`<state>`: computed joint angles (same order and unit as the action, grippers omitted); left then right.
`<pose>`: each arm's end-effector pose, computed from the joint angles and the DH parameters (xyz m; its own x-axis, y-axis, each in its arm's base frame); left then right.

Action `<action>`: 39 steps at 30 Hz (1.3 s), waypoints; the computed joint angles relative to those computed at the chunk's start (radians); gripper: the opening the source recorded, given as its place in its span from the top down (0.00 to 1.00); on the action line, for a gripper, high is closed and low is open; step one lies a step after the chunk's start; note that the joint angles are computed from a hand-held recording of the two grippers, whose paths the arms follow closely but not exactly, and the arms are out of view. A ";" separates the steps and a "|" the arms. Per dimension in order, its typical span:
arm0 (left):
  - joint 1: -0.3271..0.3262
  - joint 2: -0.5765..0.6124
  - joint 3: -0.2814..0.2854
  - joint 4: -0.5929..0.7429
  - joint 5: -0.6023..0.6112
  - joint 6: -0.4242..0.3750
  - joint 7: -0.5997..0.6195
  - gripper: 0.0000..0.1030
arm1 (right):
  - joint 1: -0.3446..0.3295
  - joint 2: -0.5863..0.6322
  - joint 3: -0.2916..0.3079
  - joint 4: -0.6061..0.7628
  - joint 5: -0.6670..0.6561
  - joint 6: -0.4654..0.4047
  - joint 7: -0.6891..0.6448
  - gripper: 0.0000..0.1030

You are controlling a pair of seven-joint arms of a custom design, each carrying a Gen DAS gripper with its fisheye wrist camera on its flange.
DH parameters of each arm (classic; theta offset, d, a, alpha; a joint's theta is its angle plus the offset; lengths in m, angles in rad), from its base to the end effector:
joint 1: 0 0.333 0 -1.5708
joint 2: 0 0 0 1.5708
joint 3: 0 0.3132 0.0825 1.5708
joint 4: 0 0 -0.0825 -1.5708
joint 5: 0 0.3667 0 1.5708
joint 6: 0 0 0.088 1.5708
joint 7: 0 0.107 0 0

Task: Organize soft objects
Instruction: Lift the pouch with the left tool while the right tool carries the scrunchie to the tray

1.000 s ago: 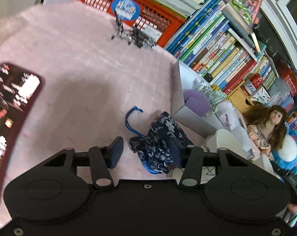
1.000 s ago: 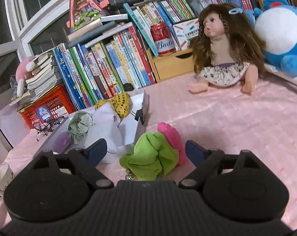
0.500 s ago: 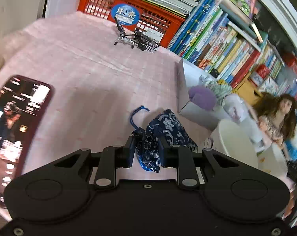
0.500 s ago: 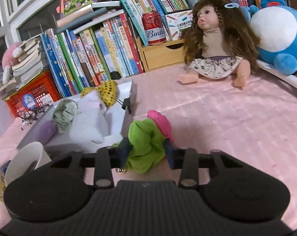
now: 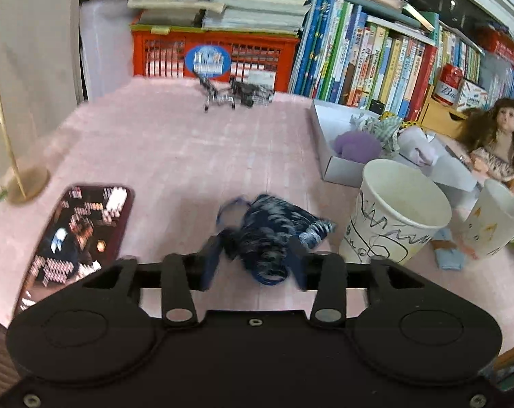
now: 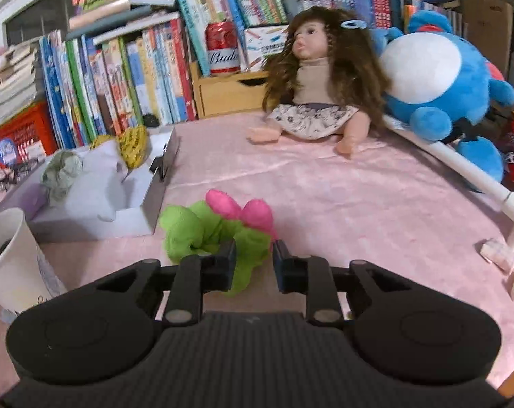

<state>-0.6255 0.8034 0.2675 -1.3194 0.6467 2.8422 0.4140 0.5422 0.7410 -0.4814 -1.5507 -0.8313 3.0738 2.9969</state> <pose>0.6820 -0.3572 0.3451 0.0473 -0.9949 0.0889 -0.6411 -0.0985 -0.7611 0.7027 0.1827 0.3190 -0.2322 -0.9650 -0.1215 -0.5657 0.2356 -0.7903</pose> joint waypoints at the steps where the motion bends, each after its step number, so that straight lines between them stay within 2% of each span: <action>1: -0.014 0.004 0.018 0.003 0.018 0.000 -0.009 0.42 | 0.020 0.003 -0.037 -0.010 -0.015 0.034 0.035 0.40; 4: -0.039 0.030 0.053 0.034 0.070 0.000 -0.030 0.27 | 0.087 0.029 -0.148 -0.020 -0.024 0.119 0.091 0.22; 6: -0.039 0.060 0.057 0.073 0.090 -0.005 -0.030 0.25 | 0.111 0.049 -0.182 -0.009 -0.018 0.127 0.066 0.13; 7: -0.036 0.075 0.055 0.092 0.095 -0.009 -0.027 0.25 | 0.119 0.059 -0.189 0.001 -0.015 0.120 0.044 0.13; 9: -0.026 0.098 0.040 0.126 0.092 -0.033 -0.015 0.25 | 0.112 0.070 -0.170 0.027 -0.009 0.087 -0.026 0.11; 12: -0.017 0.116 0.031 0.142 0.094 -0.029 -0.016 0.23 | 0.092 0.094 -0.134 0.073 -0.005 0.052 -0.098 0.02; 15: -0.006 0.134 0.023 0.162 0.085 -0.019 -0.008 0.23 | 0.036 0.104 -0.057 0.117 0.014 0.028 -0.172 0.00; 18: -0.009 0.148 0.036 0.173 0.084 -0.006 -0.013 0.21 | -0.025 0.116 0.027 0.157 0.053 0.010 -0.244 0.00; 23: 0.008 0.177 0.017 0.204 0.045 0.004 0.026 0.21 | -0.096 0.138 0.133 0.206 0.127 -0.022 -0.363 0.00; 29: 0.012 0.211 0.018 0.246 -0.009 0.004 0.067 0.21 | -0.126 0.159 0.194 0.241 0.196 -0.060 -0.486 0.00; 32: 0.015 0.224 0.013 0.261 -0.027 0.010 0.097 0.27 | -0.138 0.167 0.214 0.256 0.226 -0.071 -0.531 0.00; 33: 0.019 0.227 0.007 0.266 -0.037 0.012 0.111 0.33 | -0.143 0.170 0.222 0.260 0.237 -0.074 -0.545 0.00; 34: 0.026 0.229 -0.001 0.266 -0.047 0.024 0.126 0.44 | -0.148 0.173 0.230 0.265 0.248 -0.075 -0.558 0.00; 35: 0.033 0.229 -0.013 0.266 -0.061 0.035 0.145 0.49 | -0.154 0.174 0.238 0.267 0.259 -0.075 -0.572 0.00; 36: 0.030 0.230 -0.008 0.267 -0.073 0.038 0.149 0.52 | -0.161 0.175 0.248 0.269 0.270 -0.076 -0.588 0.03; 37: 0.020 0.233 0.009 0.270 -0.079 0.035 0.144 0.56 | -0.172 0.174 0.266 0.270 0.283 -0.076 -0.610 0.14; 38: 0.012 0.235 0.020 0.272 -0.081 0.033 0.147 0.58 | -0.190 0.171 0.294 0.267 0.300 -0.076 -0.639 0.19; 39: 0.006 0.236 0.029 0.274 -0.082 0.029 0.150 0.59 | -0.208 0.166 0.320 0.259 0.320 -0.062 -0.663 0.36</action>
